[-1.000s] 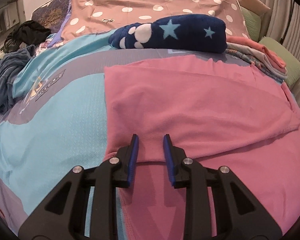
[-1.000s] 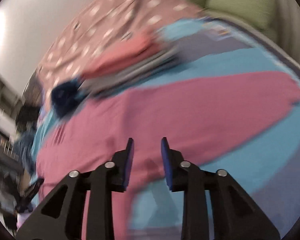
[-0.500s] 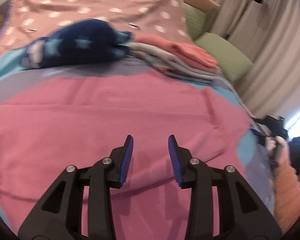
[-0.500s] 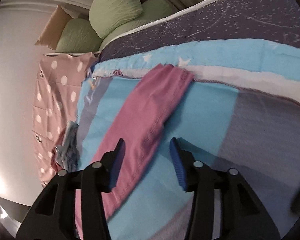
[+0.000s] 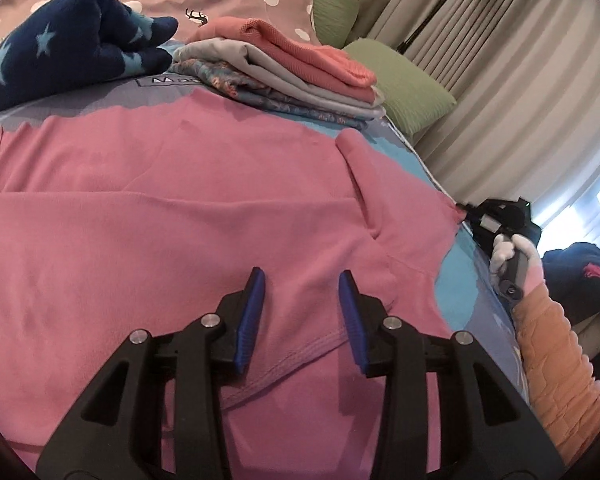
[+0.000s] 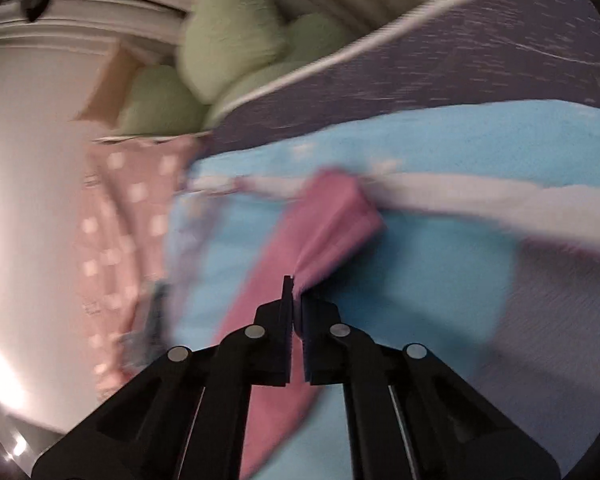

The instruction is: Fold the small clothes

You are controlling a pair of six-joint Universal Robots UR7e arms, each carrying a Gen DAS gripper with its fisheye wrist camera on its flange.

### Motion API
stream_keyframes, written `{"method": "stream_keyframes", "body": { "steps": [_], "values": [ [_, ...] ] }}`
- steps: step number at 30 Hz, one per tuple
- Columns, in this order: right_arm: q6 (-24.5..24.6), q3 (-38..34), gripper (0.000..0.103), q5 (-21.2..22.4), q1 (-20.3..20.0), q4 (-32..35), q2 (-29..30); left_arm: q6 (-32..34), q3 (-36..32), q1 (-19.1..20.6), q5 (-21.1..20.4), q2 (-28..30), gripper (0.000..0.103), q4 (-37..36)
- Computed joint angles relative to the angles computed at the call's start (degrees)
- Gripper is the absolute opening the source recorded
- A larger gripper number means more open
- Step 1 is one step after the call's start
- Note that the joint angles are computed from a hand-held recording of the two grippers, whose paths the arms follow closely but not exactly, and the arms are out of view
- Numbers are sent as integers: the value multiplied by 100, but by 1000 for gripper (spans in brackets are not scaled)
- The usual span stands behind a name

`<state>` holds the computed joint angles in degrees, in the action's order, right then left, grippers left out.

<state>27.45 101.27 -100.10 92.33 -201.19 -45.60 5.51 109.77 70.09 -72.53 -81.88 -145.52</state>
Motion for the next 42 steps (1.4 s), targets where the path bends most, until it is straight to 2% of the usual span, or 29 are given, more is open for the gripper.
{"method": "stream_keyframes", "body": {
  "steps": [4, 7, 9, 11, 12, 14, 17, 21, 23, 25, 28, 29, 30, 31, 32, 33, 36, 37, 39, 41, 42],
  "values": [
    [-923, -461, 4, 646, 691, 390, 236, 58, 47, -111, 214, -26, 39, -51],
    [-1757, -866, 4, 1061, 1318, 938, 579, -169, 26, -53, 76, -112, 42, -119],
    [-2525, -1140, 4, 1087, 1762, 1536, 885, -391, 49, -1, 24, -313, 57, -196],
    [-3247, -1361, 7, 904, 2083, 2271, 1169, -384, 55, 25, 30, -478, 59, -283],
    [-3522, -1465, 21, 792, 2188, 2690, 1288, -365, 51, 67, 44, -618, 60, -307],
    [-3899, -1587, 39, 349, 2357, 3400, 1512, -393, 20, 136, 71, -760, 62, -284],
    [-3989, -1445, 39, -157, 2415, 3581, 1584, -546, -42, 347, -70, -997, 63, -42],
    [-3899, -1130, 40, -191, 2386, 3397, 1369, -670, -67, 532, -364, -1080, 63, 235],
    [-3875, -1045, 40, -317, 2400, 3285, 1304, -648, -62, 505, -450, -979, 63, 260],
    [-3818, -838, 40, -430, 2422, 3115, 1169, -543, -79, 363, -236, -849, 63, 348],
    [-3734, -594, 43, -568, 2457, 2831, 1041, -369, -130, 106, 468, -582, 62, 537],
    [-3704, -522, 43, -615, 2443, 2709, 1017, -314, -131, 57, 596, -519, 56, 488],
    [-3674, -483, 43, -654, 2431, 2631, 997, -236, -169, 15, 660, -442, 23, 445],
    [-3607, -379, 43, -725, 2425, 2500, 930, -203, -272, 30, 507, -384, 6, 545],
    [-3572, -304, 44, -781, 2414, 2408, 882, -217, -377, 60, 258, -354, 1, 690],
    [-3544, -235, 45, -864, 2409, 2316, 832, -172, -392, -14, 106, -391, 1, 595],
    [-3621, -133, 46, -1443, 2464, 1991, 775, 184, -385, -378, 118, -634, 1, 289],
    [-3657, -127, 46, -1610, 2482, 1926, 778, 252, -399, -476, 171, -709, 1, 236],
    [-3688, -135, 48, -2023, 2500, 1810, 806, 477, -423, -749, 536, -984, 1, 108],
    [-3587, -121, 58, -2294, 2489, 1778, 815, 605, -534, -917, 834, -1147, 1, 124],
    [-3551, -104, 59, -2343, 2476, 1768, 809, 669, -619, -958, 993, -1297, 1, 244]
  ]
}}
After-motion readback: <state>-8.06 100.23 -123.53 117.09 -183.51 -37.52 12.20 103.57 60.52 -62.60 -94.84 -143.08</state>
